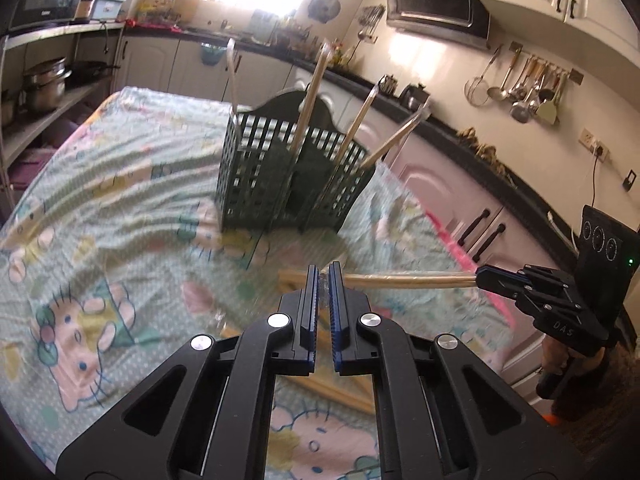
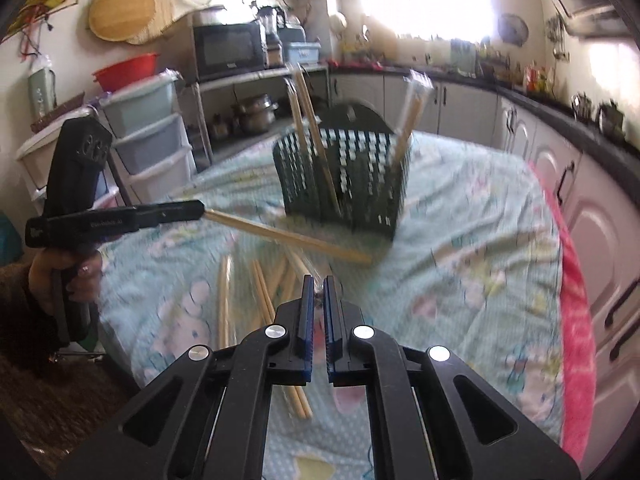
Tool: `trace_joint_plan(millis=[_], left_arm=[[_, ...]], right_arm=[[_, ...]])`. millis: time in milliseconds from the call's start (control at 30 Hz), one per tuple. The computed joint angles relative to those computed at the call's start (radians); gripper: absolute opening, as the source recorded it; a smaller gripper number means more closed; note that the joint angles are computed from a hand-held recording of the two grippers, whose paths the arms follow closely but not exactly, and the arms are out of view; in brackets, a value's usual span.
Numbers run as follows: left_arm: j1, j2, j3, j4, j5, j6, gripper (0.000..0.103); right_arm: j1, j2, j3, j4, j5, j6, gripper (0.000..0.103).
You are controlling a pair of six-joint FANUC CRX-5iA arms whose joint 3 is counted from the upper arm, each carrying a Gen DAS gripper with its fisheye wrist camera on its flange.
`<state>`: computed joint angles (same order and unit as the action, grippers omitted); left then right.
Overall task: Organize utensils
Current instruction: 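Lift the chopsticks with both tools and carry them over the caddy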
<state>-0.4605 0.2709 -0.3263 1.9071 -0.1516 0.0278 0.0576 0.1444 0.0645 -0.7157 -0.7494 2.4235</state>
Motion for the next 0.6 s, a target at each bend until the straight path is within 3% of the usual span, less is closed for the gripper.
trace_joint_plan(millis=[433, 600], left_arm=[[-0.058, -0.027, 0.092, 0.321, 0.056, -0.277, 0.002], [-0.099, -0.044, 0.157, 0.575, 0.121, -0.524, 0.002]], right_arm=[[0.016, -0.001, 0.092, -0.06, 0.028, 0.043, 0.004], [0.016, -0.008, 0.11, -0.086, 0.034, 0.059, 0.003]])
